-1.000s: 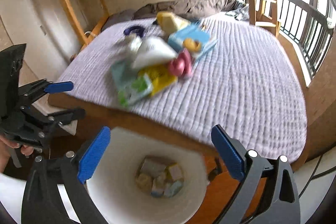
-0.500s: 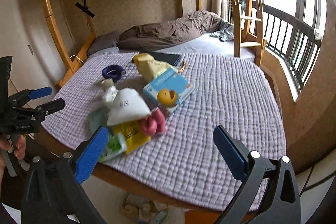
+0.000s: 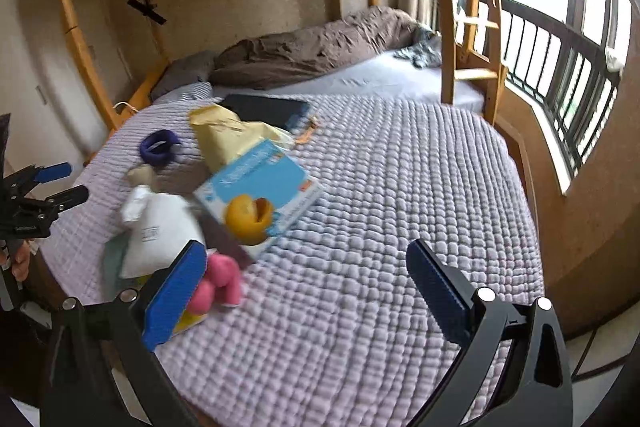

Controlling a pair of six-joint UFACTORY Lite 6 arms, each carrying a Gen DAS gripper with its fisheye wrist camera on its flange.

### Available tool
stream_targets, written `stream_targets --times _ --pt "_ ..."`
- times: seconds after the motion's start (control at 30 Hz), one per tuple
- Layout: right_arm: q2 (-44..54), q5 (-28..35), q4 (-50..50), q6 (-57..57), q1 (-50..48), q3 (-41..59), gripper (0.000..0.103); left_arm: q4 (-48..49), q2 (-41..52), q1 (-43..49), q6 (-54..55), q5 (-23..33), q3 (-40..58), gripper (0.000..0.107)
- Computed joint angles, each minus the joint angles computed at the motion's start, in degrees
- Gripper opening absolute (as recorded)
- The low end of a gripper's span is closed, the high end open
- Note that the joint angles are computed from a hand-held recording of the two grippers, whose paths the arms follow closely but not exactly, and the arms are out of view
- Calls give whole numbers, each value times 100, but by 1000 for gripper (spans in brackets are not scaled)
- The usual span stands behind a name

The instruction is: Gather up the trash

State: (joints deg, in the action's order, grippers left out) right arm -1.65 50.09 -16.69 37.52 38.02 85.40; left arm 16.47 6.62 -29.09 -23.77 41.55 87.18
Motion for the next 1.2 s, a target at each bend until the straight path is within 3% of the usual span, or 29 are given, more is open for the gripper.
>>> stream_targets --times 0.23,0.37,0.93,1.2 --pt "336 -764 907 -800 -717 -418 98 -1326 603 672 1418 -349 344 98" --pt "560 -898 1190 -1215 -909 -465 98 -1514 996 808 1766 -249 693 98" --pt "1785 -935 1147 -1256 -1346 473 98 -1538 1926 1199 1518 -253 1367 98" --pt "2063 -958 594 -839 -1224 682 98 -1201 1946 1170 1196 -358 1266 98"
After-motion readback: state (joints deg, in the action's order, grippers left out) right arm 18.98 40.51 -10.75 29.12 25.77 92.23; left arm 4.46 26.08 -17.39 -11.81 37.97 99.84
